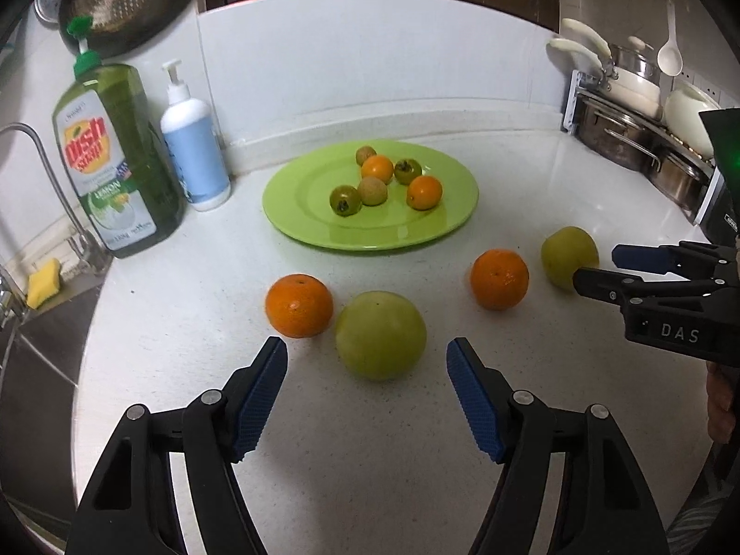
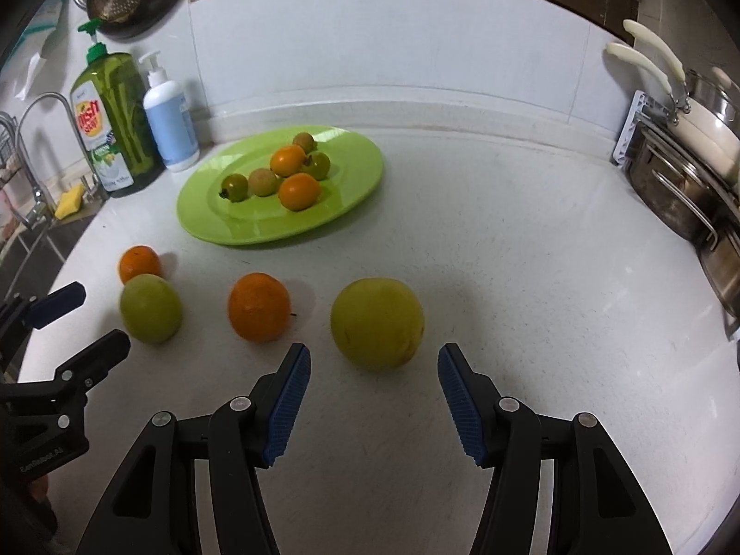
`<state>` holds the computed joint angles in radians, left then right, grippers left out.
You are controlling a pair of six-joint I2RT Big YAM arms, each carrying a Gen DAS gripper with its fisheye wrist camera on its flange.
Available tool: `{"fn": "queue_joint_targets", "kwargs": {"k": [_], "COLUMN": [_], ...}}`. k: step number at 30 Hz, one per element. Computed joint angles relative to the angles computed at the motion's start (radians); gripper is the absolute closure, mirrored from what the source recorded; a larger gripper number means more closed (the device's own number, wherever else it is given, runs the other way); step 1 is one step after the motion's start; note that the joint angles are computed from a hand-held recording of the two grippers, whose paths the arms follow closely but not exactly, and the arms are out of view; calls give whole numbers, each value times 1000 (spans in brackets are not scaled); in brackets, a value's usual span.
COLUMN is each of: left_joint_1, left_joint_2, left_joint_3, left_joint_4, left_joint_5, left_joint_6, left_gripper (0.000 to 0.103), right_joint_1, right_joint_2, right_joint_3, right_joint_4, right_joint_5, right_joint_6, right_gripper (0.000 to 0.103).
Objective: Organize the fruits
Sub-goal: 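Lift both open tools off the plate toward the remaining fruits, then grasp a large green fruit with the left tool while the right tool grasps another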
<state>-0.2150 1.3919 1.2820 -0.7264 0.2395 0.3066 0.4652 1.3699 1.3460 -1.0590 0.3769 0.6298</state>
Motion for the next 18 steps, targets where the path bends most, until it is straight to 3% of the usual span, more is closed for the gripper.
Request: {"fn": "queue_joint_targets", "kwargs": {"k": [18], "left_joint_1": [-21], "left_joint_2": [94], "left_joint_3": [67], "left_joint_4": [-39], "left_joint_5": [2], "left_joint_6": [0], "left_gripper": [53], "right_joint_1": [-62], "right_joint_2": [48], "right_joint_3": [7], "right_joint_4": [42], "right_joint_5": [-88], "right_joint_6": [-32], "right_gripper": [47]}}
